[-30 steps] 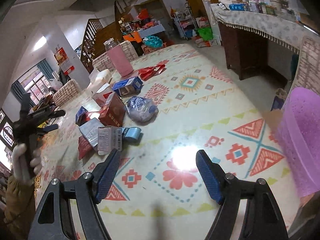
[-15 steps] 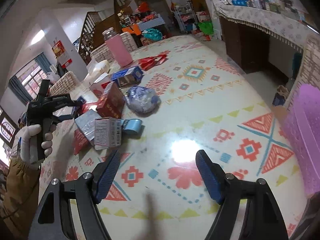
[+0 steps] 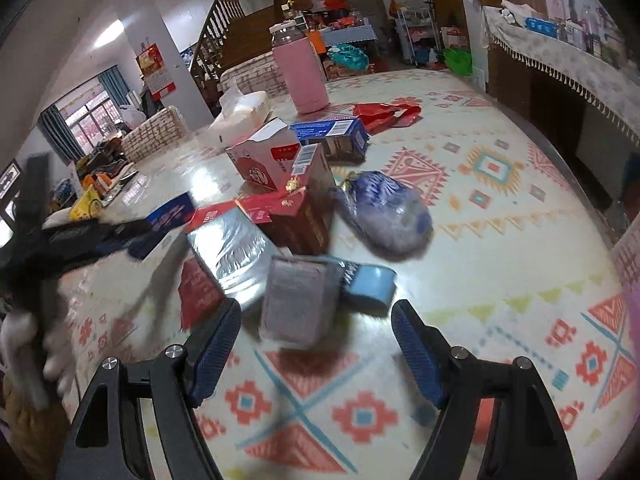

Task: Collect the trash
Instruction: 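Grasp the white medicine box with the right tool while the left tool grasps the blue box, then carry both boxes to the purple wastebasket and open both tools to drop them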

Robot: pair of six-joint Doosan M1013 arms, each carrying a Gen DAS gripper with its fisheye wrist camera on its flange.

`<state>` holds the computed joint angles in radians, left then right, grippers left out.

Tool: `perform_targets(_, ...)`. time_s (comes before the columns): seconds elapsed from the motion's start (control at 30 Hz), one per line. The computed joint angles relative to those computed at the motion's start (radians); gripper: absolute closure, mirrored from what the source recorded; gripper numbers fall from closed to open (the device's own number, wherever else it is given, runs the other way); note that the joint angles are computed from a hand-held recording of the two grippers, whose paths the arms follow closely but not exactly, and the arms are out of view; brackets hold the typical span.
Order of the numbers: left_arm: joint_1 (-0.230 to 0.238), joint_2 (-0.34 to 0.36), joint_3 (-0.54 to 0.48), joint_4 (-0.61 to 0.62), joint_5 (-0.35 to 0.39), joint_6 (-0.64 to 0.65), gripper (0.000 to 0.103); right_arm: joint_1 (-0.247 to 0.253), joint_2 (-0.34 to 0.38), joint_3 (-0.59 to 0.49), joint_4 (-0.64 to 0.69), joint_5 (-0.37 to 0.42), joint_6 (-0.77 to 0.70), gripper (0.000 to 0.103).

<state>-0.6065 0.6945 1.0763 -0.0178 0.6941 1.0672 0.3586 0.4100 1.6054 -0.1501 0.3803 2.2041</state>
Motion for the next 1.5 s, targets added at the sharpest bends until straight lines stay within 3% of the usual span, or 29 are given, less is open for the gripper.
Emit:
perform_targets(0.1, -0.015, -0.04, 0.059, 0.098, -0.054, -0.064, 0.066, 0.014, 0.02, -0.029, -0.1, 0.024, 0.086, 0.026)
perform_targets(0.17, -0.021, -0.059, 0.086, 0.143, -0.081, -0.092, 0.066, 0.025, 0.03, -0.044, -0.166, 0.047, 0.134, 0.039)
perform_targets(0.23, -0.024, -0.071, 0.101, 0.158, -0.096, -0.093, 0.066, 0.03, 0.038, -0.055, -0.185, 0.068, 0.139, 0.06)
perform_targets(0.33, -0.035, -0.092, 0.128, 0.192, -0.12, -0.105, 0.066, 0.028, 0.036, -0.05, -0.168, 0.064, 0.129, 0.064)
perform_targets(0.5, -0.059, -0.116, 0.157, 0.276, -0.143, -0.143, 0.066, 0.023, -0.003, 0.0, -0.178, 0.006, 0.162, 0.065)
perform_targets(0.7, -0.09, -0.135, 0.172, 0.277, -0.168, -0.099, 0.066, 0.017, -0.059, 0.068, -0.213, -0.05, 0.226, 0.065)
perform_targets(1.0, -0.148, -0.124, 0.138, 0.221, -0.159, 0.035, 0.066, -0.014, -0.159, 0.199, -0.408, -0.112, 0.49, 0.065)
perform_targets(1.33, -0.214, -0.032, -0.027, 0.011, -0.079, 0.321, 0.066, -0.078, -0.292, 0.344, -0.772, -0.074, 0.9, 0.065)
perform_targets(1.5, -0.249, 0.052, -0.175, -0.084, 0.003, 0.437, 0.066, -0.139, -0.36, 0.418, -0.858, -0.033, 1.018, 0.065)
